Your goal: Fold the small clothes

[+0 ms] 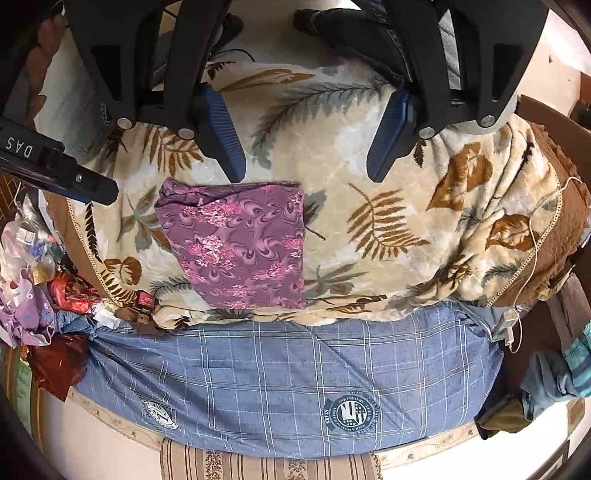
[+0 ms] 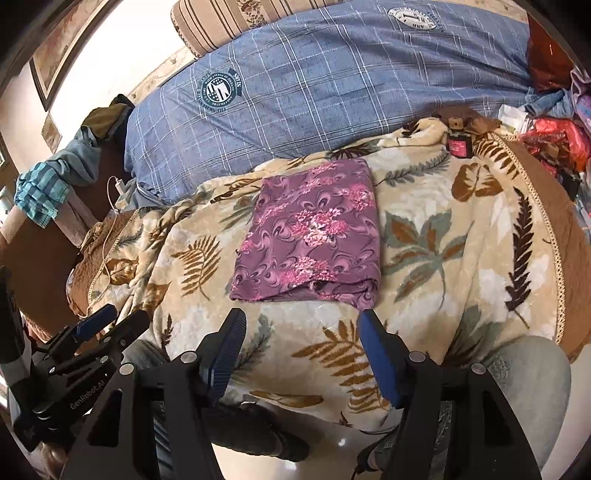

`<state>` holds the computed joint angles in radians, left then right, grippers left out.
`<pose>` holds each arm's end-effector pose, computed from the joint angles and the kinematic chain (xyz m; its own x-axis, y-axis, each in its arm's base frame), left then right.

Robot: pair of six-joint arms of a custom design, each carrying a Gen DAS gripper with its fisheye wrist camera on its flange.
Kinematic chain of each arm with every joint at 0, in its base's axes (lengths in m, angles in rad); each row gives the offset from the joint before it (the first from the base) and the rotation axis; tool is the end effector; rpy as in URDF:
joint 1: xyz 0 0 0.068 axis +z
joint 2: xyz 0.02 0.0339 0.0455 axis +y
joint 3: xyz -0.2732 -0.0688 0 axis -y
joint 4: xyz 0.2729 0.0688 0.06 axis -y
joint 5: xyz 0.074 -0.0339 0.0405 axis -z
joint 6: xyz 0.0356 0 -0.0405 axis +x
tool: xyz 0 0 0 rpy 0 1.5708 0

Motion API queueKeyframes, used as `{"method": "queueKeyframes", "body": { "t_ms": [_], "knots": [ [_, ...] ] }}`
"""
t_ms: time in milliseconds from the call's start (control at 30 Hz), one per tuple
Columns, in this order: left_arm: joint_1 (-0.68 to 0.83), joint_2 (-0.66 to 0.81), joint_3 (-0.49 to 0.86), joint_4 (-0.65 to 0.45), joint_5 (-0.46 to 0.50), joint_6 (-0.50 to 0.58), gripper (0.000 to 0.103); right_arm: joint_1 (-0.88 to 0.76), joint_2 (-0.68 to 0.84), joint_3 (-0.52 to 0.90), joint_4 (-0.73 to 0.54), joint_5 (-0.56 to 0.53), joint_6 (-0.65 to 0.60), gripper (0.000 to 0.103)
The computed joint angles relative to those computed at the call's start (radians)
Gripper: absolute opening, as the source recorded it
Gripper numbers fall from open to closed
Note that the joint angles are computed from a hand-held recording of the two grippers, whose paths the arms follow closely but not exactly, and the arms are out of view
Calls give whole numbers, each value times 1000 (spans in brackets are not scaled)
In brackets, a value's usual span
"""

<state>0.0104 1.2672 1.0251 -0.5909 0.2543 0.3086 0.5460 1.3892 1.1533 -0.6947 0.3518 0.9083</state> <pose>0.2907 -0.0059 0.2868 -0.6566 0.2871 -0.6974 0.3764 0.9261 0.0269 0.2749 0.1527 0.2906 -0.6672 0.4607 -0.5853 0.3488 0.8876 0.3010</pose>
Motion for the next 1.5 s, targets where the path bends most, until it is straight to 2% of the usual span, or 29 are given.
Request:
{"method": "queueKeyframes", "body": {
  "t_ms": [100,267,433,667,933,1367,1500],
  "knots": [
    [-14,-12,-9,5,-19,6,68,-4,2,-4,2,-15,17,65],
    [-29,-16,-9,15,-53,16,68,15,21,42,-56,35,30,65],
    [4,6,14,9,-18,14,69,39,74,136,-154,112,22,65],
    [19,36,56,-5,12,8,70,52,119,201,-208,151,13,65],
    [8,49,58,3,7,14,70,38,129,194,-186,121,-9,65],
    [-52,53,28,67,-72,8,70,8,129,164,-149,92,-27,66],
    [-47,78,50,46,-50,5,70,1,136,163,-142,82,-32,66]
  ]
}}
